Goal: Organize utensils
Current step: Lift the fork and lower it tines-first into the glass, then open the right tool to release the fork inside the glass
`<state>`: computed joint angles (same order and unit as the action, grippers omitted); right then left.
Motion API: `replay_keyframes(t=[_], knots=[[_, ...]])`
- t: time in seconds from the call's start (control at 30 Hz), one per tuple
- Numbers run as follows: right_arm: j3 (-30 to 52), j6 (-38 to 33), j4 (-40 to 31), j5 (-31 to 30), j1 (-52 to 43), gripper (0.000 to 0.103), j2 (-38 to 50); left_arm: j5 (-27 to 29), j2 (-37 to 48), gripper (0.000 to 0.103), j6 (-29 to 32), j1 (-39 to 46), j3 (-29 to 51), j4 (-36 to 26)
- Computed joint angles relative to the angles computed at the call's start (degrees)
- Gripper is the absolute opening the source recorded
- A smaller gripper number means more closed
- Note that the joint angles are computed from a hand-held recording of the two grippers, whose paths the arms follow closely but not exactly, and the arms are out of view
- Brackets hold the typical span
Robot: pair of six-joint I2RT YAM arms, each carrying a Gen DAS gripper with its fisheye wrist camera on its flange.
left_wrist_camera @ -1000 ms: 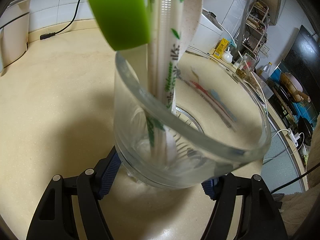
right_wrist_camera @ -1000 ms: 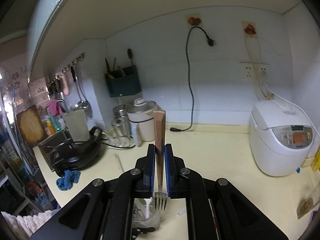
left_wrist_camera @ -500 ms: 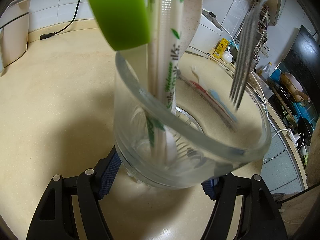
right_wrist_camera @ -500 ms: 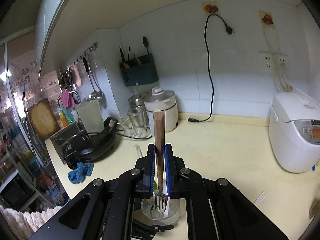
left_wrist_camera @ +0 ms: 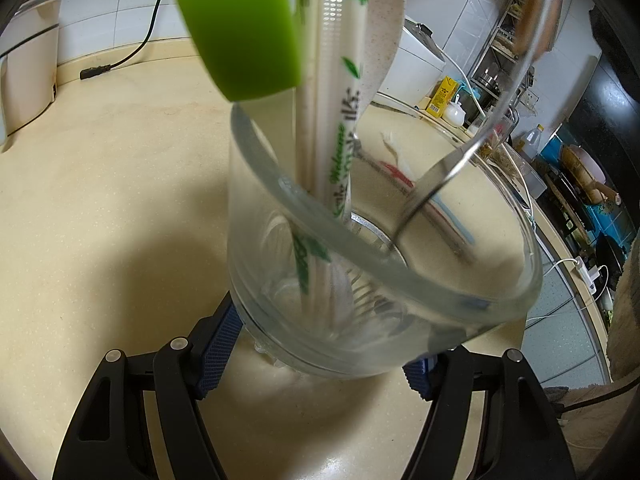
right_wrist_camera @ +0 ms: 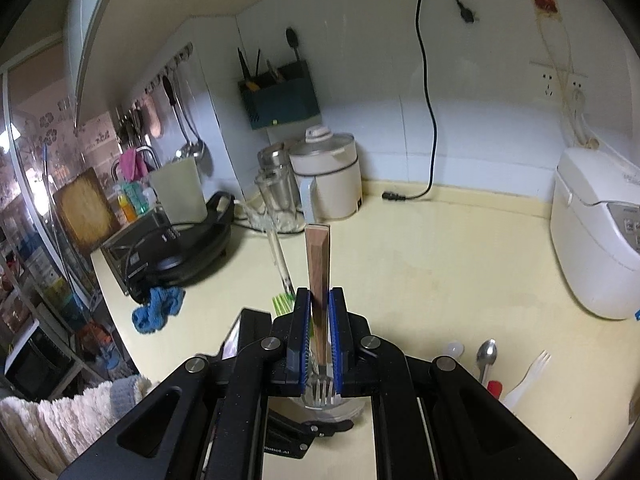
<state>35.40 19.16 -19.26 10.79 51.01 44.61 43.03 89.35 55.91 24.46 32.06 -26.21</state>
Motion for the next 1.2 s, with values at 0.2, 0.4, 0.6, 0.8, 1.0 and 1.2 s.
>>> replay_keyframes(t=[0.2, 0.4, 0.6, 0.8, 1.0, 1.2], knots=[[0.63, -0.35, 1.85, -2.37, -1.35, 0.009, 5.77, 0.00, 0.02, 0.074, 0.03, 0.02, 0.02, -0.02], [1.60, -0.15, 3.34, -1.87, -0.24, 0.010, 10.24, 0.01, 0.02, 0.074, 0.04, 0.03, 0.02, -0.02], [1.80, 1.04, 3.57, 0.29, 0.33, 0.020, 10.64, 0.01, 0.00, 0.074, 0.04, 0.03, 0.00, -0.02], [0.68, 1.74, 2.70, 2.01, 0.21, 0.030, 5.64, 0.00, -0.01, 0.074, 0.04, 0.03, -0.01, 0.00], [-1.14, 3.09, 0.24, 2.54, -2.28, 0.030, -0.58, 0.02, 0.05, 0.074, 0.15, 0.13, 0.10, -0.11], [-5.09, 3.79, -4.53, -1.96, -11.45, 0.030, -8.63, 0.03, 0.06, 0.074, 0.17, 0.15, 0.11, -0.12]])
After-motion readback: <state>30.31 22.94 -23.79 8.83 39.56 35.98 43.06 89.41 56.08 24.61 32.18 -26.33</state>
